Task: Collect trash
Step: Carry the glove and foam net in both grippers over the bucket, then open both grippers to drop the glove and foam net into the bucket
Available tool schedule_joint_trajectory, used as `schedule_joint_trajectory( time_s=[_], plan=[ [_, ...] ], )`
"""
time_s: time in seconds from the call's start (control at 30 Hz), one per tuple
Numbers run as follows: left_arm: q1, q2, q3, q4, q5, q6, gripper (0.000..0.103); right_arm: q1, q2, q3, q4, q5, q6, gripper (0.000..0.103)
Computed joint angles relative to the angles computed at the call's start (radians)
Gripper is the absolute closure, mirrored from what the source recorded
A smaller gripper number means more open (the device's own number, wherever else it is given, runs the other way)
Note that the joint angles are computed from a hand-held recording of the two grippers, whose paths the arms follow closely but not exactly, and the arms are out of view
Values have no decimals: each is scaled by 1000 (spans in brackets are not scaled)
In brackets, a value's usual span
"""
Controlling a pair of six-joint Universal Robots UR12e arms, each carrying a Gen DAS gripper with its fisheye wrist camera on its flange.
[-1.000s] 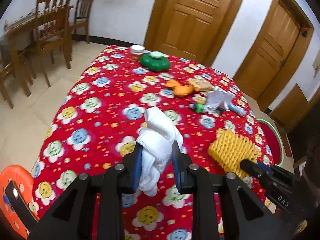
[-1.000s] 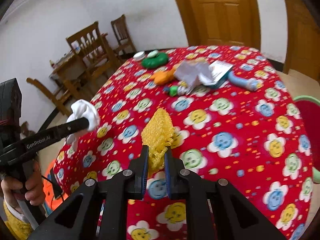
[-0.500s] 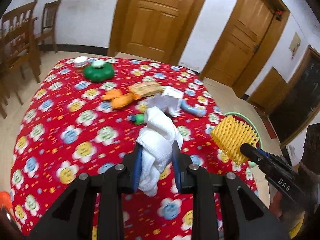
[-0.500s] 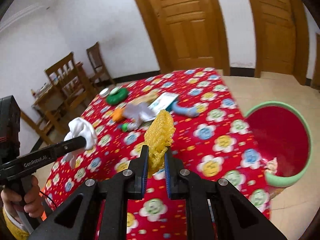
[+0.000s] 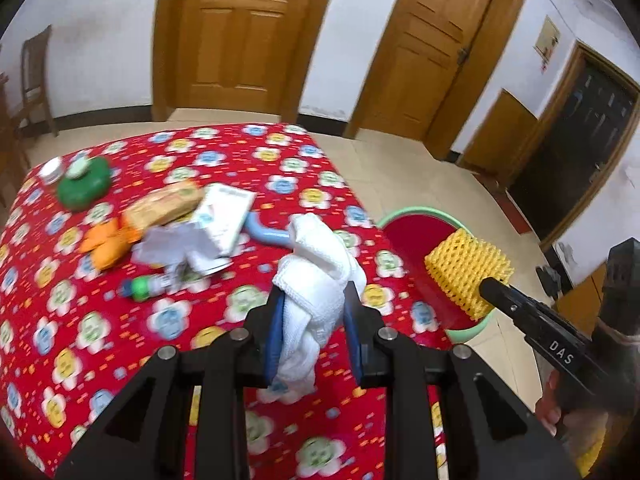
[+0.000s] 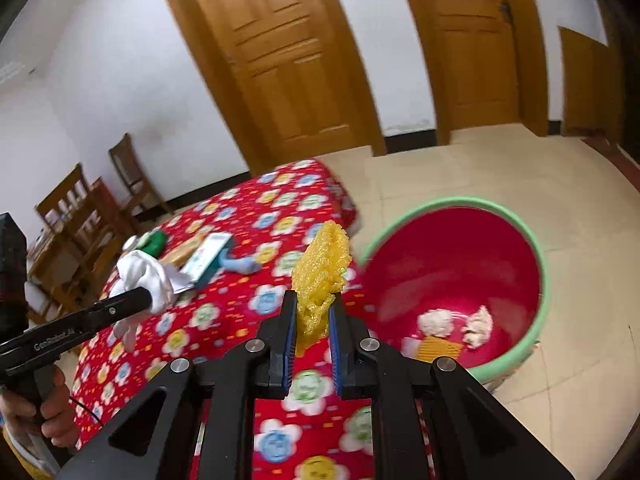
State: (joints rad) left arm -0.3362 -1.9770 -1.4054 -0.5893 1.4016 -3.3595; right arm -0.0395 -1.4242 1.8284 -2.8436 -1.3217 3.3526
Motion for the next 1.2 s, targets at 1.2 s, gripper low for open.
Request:
schedule_joint_trajectory(
  time_s=[1.2],
  plan=[
    [-115, -230, 304, -206, -27, 128, 56, -134, 47, 26, 16, -26, 101, 78]
  ],
)
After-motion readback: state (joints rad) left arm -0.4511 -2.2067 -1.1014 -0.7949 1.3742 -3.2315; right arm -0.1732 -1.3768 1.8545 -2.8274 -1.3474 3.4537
